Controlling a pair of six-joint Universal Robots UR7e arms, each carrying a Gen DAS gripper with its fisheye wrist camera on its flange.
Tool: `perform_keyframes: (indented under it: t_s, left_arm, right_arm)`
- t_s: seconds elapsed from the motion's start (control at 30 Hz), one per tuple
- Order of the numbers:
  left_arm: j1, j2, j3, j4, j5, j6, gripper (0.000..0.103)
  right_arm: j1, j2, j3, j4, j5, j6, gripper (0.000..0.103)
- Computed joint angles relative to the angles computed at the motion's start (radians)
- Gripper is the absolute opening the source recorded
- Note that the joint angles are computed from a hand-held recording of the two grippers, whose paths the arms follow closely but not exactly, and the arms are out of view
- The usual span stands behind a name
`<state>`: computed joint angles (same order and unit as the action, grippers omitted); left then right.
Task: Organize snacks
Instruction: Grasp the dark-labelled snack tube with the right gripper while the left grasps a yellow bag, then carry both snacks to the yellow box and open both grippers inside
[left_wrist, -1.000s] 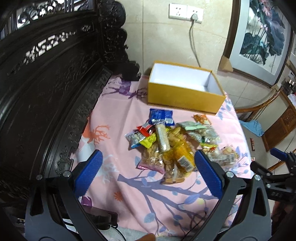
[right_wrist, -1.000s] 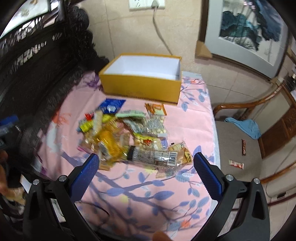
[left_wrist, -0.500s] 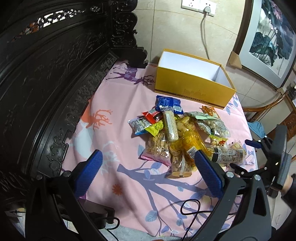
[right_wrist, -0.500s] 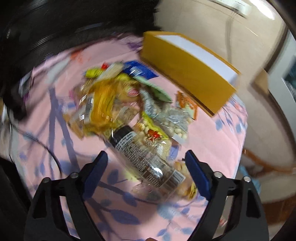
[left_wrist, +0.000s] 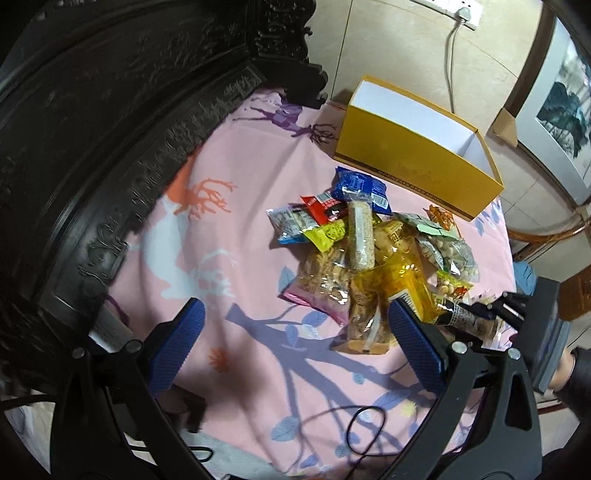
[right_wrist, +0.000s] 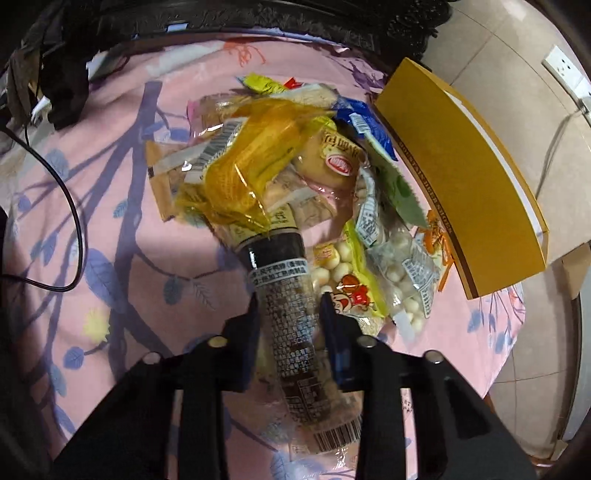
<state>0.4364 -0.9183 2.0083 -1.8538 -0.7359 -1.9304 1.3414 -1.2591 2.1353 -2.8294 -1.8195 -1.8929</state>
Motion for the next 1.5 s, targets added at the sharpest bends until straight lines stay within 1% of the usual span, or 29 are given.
perform_keyframes:
  t_s: [0.03,0.13,0.17,0.23,0.27,0.33,0.37,0.43,0.47,0.53,0.63,0.67,0.7,0.73,0.8,0.83,0.9,1.0,1.13,1.27,1.33,1.43,1.5]
  left_arm:
    - [0.008,0.009,0.000,-0.029,0.002,0.014,0.101]
    - [0.056,0.062,-0.019,-0.173,0.006,0.143,0.101]
    - [0.068,0.080,-0.033,-0.194,0.005,0.176,0.101]
    - [0.103,0.128,-0.061,-0.296,-0.001,0.297,0.101]
    - [0.121,0.155,-0.078,-0.342,-0.011,0.350,0.101]
    - [0.153,0.201,-0.107,-0.422,-0.038,0.435,0.101]
    - [0.167,0.223,-0.124,-0.444,-0.050,0.469,0.101]
    - [0.194,0.267,-0.177,-0.419,-0.080,0.505,0.101]
    - [0.203,0.282,-0.192,-0.428,-0.090,0.530,0.101]
    - [0.211,0.304,-0.222,-0.410,-0.093,0.538,0.101]
    - [0.215,0.325,-0.234,-0.448,-0.078,0.561,0.101]
    - [0.217,0.329,-0.228,-0.481,-0.074,0.582,0.100]
    - [0.219,0.333,-0.224,-0.506,-0.074,0.599,0.093]
    - [0.225,0.339,-0.228,-0.517,-0.085,0.619,0.078]
    - [0.239,0.349,-0.242,-0.495,-0.112,0.634,0.067]
    - [0.241,0.347,-0.241,-0.483,-0.112,0.635,0.059]
    - [0.240,0.342,-0.232,-0.471,-0.106,0.630,0.046]
    - [0.227,0.314,-0.183,-0.552,-0.097,0.648,0.043]
    - [0.191,0.281,-0.139,-0.630,-0.071,0.721,0.042]
    - [0.158,0.245,-0.130,-0.669,-0.018,0.799,0.042]
    - [0.148,0.229,-0.138,-0.665,0.018,0.830,0.042]
    - [0.149,0.209,-0.161,-0.687,0.069,0.896,0.042]
    - [0.156,0.201,-0.187,-0.716,0.111,0.969,0.042]
  right_arm:
    - [0.000,-0.012,-0.013,0.045,0.004,0.034,0.027]
    - [-0.009,-0.063,-0.043,0.168,0.032,0.147,0.026]
    - [-0.014,-0.079,-0.056,0.209,0.043,0.194,0.026]
    - [-0.023,-0.098,-0.071,0.252,0.060,0.264,0.026]
    - [-0.032,-0.113,-0.080,0.278,0.075,0.318,0.026]
    - [-0.046,-0.130,-0.083,0.293,0.095,0.371,0.026]
    - [-0.054,-0.139,-0.086,0.303,0.106,0.406,0.026]
    - [-0.067,-0.152,-0.086,0.307,0.122,0.443,0.026]
    - [-0.073,-0.160,-0.090,0.319,0.131,0.467,0.026]
    - [-0.082,-0.168,-0.098,0.336,0.141,0.502,0.026]
    - [-0.091,-0.167,-0.109,0.342,0.154,0.546,0.027]
    - [-0.095,-0.167,-0.110,0.336,0.163,0.561,0.027]
    - [-0.098,-0.164,-0.111,0.333,0.166,0.569,0.027]
    - [-0.101,-0.163,-0.116,0.335,0.167,0.582,0.027]
    - [-0.109,-0.163,-0.123,0.338,0.183,0.606,0.027]
    - [-0.112,-0.163,-0.127,0.339,0.191,0.613,0.027]
    - [-0.110,-0.161,-0.129,0.330,0.205,0.627,0.027]
    - [-0.108,-0.166,-0.129,0.322,0.224,0.644,0.027]
    - [-0.107,-0.183,-0.124,0.309,0.251,0.673,0.027]
    - [-0.097,-0.185,-0.132,0.300,0.278,0.730,0.027]
    - [-0.085,-0.178,-0.142,0.293,0.292,0.751,0.027]
    - [-0.054,-0.157,-0.172,0.281,0.320,0.792,0.027]
    - [-0.029,-0.143,-0.193,0.266,0.344,0.808,0.027]
